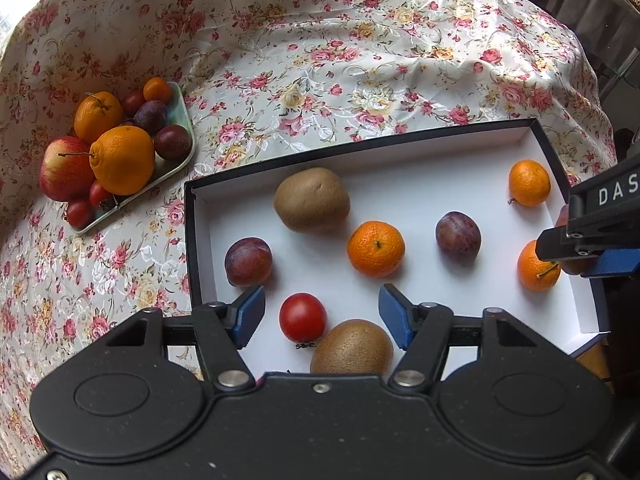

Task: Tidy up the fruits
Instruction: 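Open the left tool to drop the kiwi while the right tool releases the plum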

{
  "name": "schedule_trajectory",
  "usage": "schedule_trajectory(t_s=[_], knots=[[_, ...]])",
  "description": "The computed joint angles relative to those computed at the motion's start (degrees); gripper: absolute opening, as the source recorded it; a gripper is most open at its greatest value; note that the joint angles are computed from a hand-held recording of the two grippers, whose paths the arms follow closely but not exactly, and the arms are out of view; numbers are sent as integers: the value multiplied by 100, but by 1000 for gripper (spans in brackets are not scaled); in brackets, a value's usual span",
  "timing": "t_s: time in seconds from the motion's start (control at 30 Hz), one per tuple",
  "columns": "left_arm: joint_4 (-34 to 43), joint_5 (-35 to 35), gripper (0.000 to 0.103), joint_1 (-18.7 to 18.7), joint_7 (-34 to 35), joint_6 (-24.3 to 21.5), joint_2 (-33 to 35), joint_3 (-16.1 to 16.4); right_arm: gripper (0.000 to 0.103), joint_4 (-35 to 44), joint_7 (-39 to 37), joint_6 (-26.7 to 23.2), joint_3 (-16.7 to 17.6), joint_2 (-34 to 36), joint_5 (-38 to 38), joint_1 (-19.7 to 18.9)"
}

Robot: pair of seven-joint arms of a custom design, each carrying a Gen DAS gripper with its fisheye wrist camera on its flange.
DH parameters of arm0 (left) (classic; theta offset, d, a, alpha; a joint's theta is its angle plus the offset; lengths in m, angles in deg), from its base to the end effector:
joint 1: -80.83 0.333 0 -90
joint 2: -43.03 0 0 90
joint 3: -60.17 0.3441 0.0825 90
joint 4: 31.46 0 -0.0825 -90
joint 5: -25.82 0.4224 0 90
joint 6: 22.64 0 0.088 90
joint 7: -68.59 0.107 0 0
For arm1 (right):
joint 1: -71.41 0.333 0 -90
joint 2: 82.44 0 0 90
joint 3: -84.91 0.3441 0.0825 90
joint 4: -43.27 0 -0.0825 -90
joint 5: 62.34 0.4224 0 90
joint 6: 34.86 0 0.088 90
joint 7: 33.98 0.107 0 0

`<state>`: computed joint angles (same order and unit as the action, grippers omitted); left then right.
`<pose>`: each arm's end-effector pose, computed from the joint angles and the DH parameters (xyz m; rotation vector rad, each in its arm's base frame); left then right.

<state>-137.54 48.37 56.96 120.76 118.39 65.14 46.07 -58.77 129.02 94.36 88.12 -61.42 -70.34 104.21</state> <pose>0.5585 -0.4193 0.3469 -1.7797 2.2942 -0.3153 0.5692 0.4050 0.3669 -1.4503 2.6458 -0.1115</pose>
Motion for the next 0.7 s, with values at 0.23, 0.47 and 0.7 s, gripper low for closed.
schedule_trajectory(t_s=[0.23, 0.47, 0.7], knots=[[-46, -44, 66, 24, 14, -77, -41, -8, 37, -184, -274, 449, 63, -95, 278, -97], [-168, 0, 66, 12, 22, -77, -137, -19, 37, -102, -225, 386, -18, -104, -76, 33], [-451, 10, 66, 25, -8, -14, -365, -47, 37, -38, -329, 225, -9, -80, -208, 67]])
